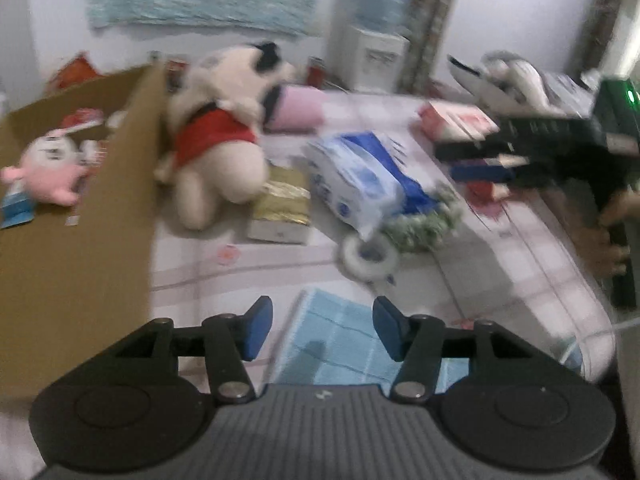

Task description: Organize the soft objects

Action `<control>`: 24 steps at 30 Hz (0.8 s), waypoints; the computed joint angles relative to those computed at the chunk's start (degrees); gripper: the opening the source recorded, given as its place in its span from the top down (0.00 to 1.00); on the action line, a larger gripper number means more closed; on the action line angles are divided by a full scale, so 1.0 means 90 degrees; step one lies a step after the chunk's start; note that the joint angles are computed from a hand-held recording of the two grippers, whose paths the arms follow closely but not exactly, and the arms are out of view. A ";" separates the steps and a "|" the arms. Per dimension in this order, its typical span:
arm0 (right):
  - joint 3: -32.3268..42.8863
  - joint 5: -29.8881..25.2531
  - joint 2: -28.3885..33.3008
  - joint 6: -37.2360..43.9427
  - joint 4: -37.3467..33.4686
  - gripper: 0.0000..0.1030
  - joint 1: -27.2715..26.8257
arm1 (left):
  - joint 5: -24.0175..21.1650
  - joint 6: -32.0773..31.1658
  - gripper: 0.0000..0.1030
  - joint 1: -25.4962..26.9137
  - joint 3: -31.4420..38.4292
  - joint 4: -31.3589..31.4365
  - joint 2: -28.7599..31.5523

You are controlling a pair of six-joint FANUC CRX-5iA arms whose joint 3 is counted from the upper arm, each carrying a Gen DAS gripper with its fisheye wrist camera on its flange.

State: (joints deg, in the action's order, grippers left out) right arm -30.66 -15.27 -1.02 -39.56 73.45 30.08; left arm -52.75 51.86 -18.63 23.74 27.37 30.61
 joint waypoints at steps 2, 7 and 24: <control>-0.0001 -0.0024 -0.0003 0.0068 -0.0078 0.50 0.0000 | -0.0080 -0.0164 0.45 -0.0022 0.0110 0.0092 0.0202; -0.0002 0.0052 0.0038 0.0063 -0.0082 0.49 -0.0059 | -0.0209 -0.0415 0.46 -0.0112 0.0479 0.0107 0.0677; 0.0391 0.0042 0.0392 0.0797 -0.0800 0.47 -0.0003 | 0.1414 -0.1289 0.89 -0.0194 -0.1324 0.1251 -0.0103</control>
State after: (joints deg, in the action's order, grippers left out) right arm -27.14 -14.89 2.51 -32.39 66.25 30.05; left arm -40.03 40.26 -20.37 11.83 38.63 29.68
